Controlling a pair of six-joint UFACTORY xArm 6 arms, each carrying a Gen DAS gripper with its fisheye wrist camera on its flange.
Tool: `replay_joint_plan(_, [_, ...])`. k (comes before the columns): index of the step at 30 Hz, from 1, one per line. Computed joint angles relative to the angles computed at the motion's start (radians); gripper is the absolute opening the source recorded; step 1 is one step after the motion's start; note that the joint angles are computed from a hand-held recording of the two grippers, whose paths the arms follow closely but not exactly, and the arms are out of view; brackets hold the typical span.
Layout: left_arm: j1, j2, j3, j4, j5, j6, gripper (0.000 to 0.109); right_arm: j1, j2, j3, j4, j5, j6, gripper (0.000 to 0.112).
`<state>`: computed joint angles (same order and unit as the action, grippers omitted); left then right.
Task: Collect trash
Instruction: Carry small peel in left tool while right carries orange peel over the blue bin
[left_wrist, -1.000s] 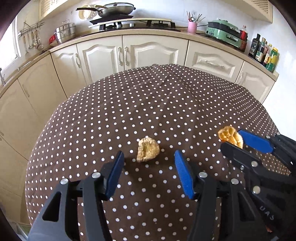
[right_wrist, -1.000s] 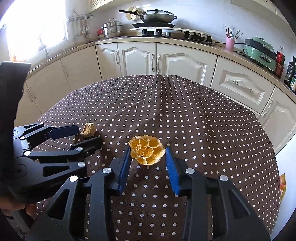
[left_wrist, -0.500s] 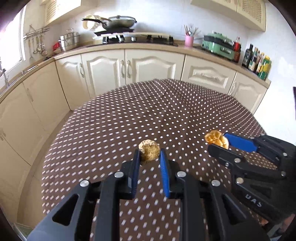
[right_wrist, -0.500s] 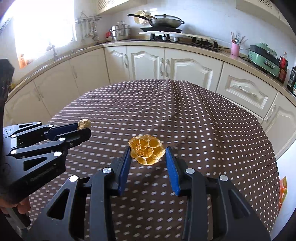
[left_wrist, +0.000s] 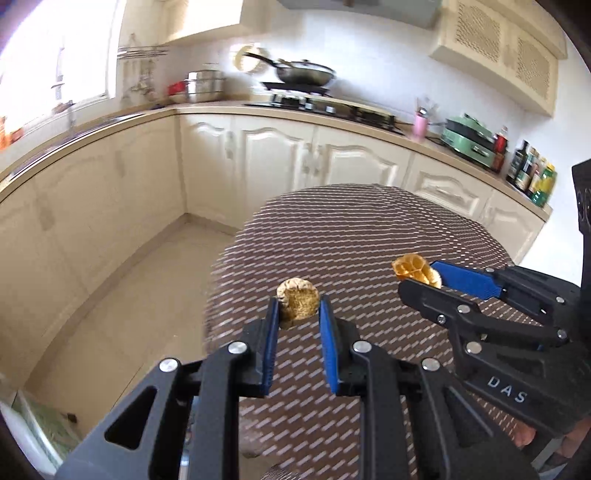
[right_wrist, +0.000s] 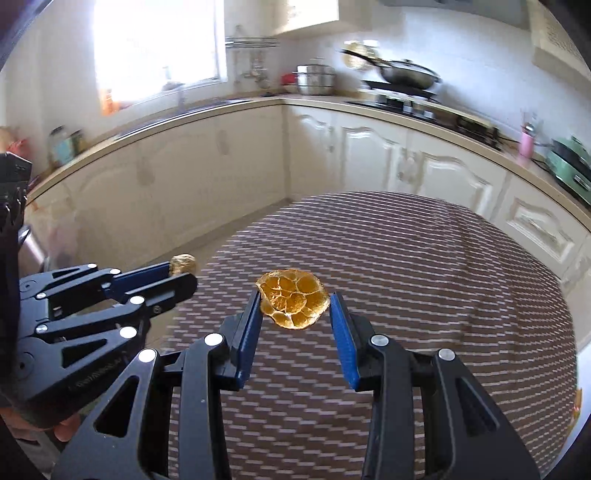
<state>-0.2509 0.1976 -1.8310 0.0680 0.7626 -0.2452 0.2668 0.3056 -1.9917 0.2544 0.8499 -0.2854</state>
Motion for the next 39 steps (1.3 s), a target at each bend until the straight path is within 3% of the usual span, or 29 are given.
replay_joint_plan(7, [0.124,-0.253,0.351,0.023,-0.100,-0.043,0.021,0.143,0.024,-0.009,-0.005,0.006,0.007,0.036])
replay_joint_plan(16, [0.318,-0.415,0.632,-0.071,-0.141,0.010,0.021,0.281,0.129,-0.053,0.003,0.027,0.037,0.035])
replay_joint_plan(27, [0.414,-0.378,0.764,-0.216,-0.170,0.104,0.021,0.325,0.282,-0.139,-0.036,0.089,0.092,0.036])
replay_joint_plan(39, [0.417,-0.207,0.682,-0.339,-0.170,0.192,0.022,0.304,0.372,-0.208,-0.076,0.073,0.162,0.036])
